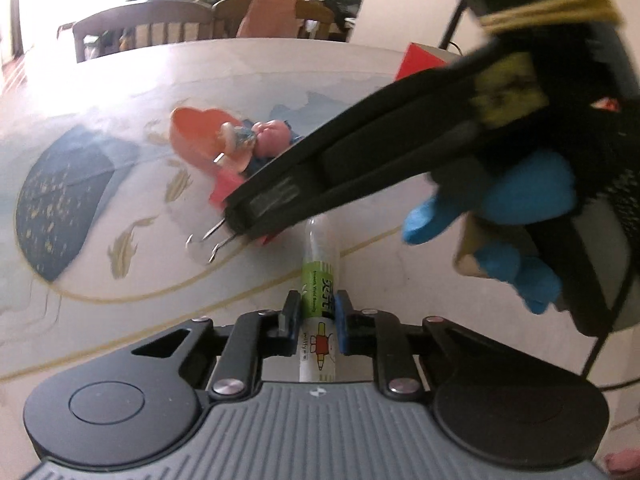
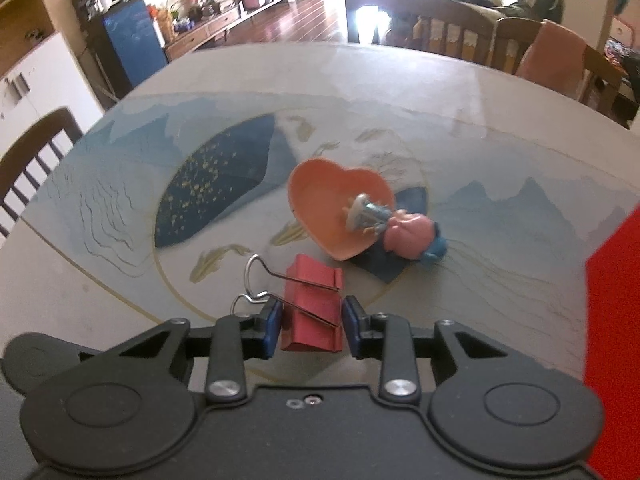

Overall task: Organize rigid objects
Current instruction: 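Grasp the red binder clip with the right gripper while the left gripper grasps the white glue stick, then carry the binder clip and glue stick in both grippers over the red box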

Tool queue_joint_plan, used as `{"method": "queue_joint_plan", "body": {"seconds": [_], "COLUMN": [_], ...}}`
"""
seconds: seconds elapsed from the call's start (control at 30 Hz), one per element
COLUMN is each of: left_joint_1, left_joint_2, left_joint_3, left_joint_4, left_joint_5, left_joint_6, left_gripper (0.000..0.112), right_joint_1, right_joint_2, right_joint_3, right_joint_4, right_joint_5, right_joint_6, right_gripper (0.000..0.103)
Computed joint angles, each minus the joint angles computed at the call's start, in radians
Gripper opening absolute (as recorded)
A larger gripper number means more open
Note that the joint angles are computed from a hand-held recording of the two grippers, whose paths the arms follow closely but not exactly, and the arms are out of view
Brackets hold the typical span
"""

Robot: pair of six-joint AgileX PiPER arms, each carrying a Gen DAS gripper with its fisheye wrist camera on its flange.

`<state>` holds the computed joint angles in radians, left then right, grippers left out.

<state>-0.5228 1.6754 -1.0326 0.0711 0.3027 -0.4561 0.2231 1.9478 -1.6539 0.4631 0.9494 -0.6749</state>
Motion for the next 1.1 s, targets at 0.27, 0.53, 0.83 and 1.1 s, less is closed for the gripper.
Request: {"method": "queue_joint_plan", "body": {"seconds": [0.27,0.53,0.83,1.1], "left_joint_1": [-0.003,-0.035,-0.099,-0.187], "left_joint_2": [-0.026,-0.048,-0.068,-0.035], "left_joint_3": [0.011,-0.024,-0.132,-0.292], "left_joint_4": [-0.010,0.102,0.231,0.346], "left_joint_5": [0.030,0.093,0.228,0.360], "left_joint_6": [-0.093,-0.265,-0.423,-0.538], "left_gripper": [0.017,0.017,0.017,0.017], "right_joint_1": [-0.096,-0.216,-0.359,-0.474], "right_joint_2": [-0.088,-0.163,-0.190,-0.164], "right_joint_3": [0.008,0.016,-0.033,-0.112], "right_joint_4": [0.048,0.088,0.152,0.216], "right_joint_5": [0.047,0.105,0.179,0.252], "right_joint_6": [0.011,-0.006,-0.056,-0.115], "right_gripper": [0.031,0.031,0.031,0.031]}}
